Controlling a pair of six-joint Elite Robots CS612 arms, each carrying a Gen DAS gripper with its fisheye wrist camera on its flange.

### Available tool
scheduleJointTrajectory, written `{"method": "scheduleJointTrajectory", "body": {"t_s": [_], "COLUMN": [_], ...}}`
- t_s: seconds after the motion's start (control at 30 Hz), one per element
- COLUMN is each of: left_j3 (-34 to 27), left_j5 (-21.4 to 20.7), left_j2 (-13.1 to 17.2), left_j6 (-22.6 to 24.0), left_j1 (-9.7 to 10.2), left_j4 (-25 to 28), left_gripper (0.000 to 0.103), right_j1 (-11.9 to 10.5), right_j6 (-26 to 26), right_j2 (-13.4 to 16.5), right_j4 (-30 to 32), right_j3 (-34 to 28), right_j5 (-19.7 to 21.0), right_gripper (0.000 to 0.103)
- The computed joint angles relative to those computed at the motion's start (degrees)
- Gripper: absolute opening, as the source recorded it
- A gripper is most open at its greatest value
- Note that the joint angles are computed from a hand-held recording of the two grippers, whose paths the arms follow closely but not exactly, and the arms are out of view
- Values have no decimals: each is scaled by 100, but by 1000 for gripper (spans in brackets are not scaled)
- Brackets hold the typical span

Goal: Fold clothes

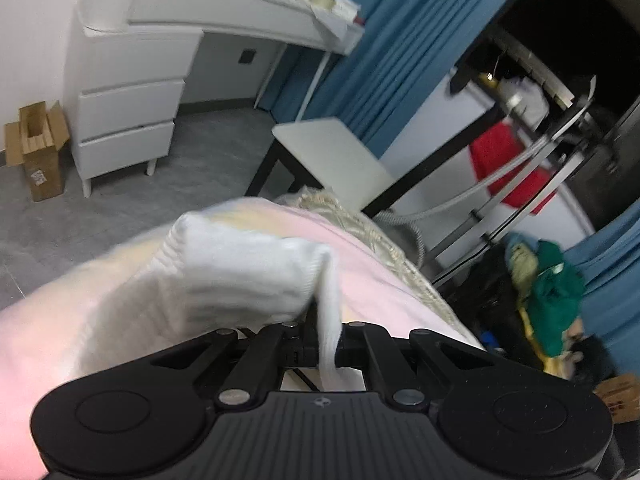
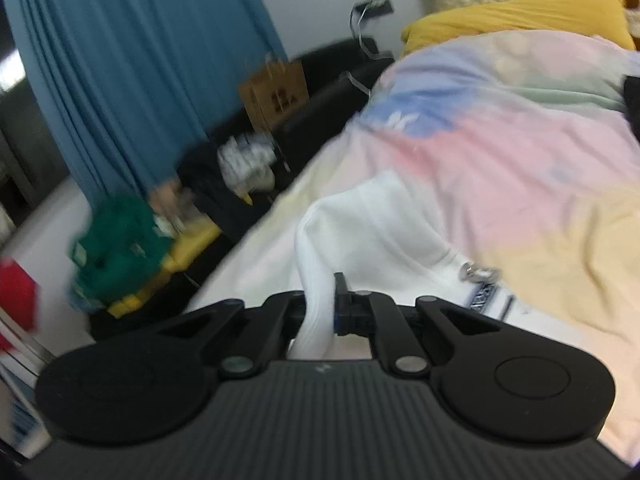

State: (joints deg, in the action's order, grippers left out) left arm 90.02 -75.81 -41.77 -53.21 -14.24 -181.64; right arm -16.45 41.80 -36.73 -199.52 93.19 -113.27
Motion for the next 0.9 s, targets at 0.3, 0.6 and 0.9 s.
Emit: {"method": "scheduleJointTrajectory", "body": {"t_s": [0.3, 0.6, 0.9], "left_j3": [-957, 428, 2102], "left_j5": [47, -1106, -1730], "left_j2": [677, 39, -535], "left_j6": [582, 552, -360], "left_j1": [-7, 191, 305], "left_j4": [821, -752, -2102], "left_gripper": [10, 71, 89], "right_j1": [-213, -701, -1182], "right_j6": [-1104, -203, 1275], "right_j2": [428, -308, -311], "right_j4": [317, -1366, -2754], "right_j3": [-570, 1206, 2568], "right_j5": [1105, 2547, 4513], "right_gripper": [21, 59, 73]}}
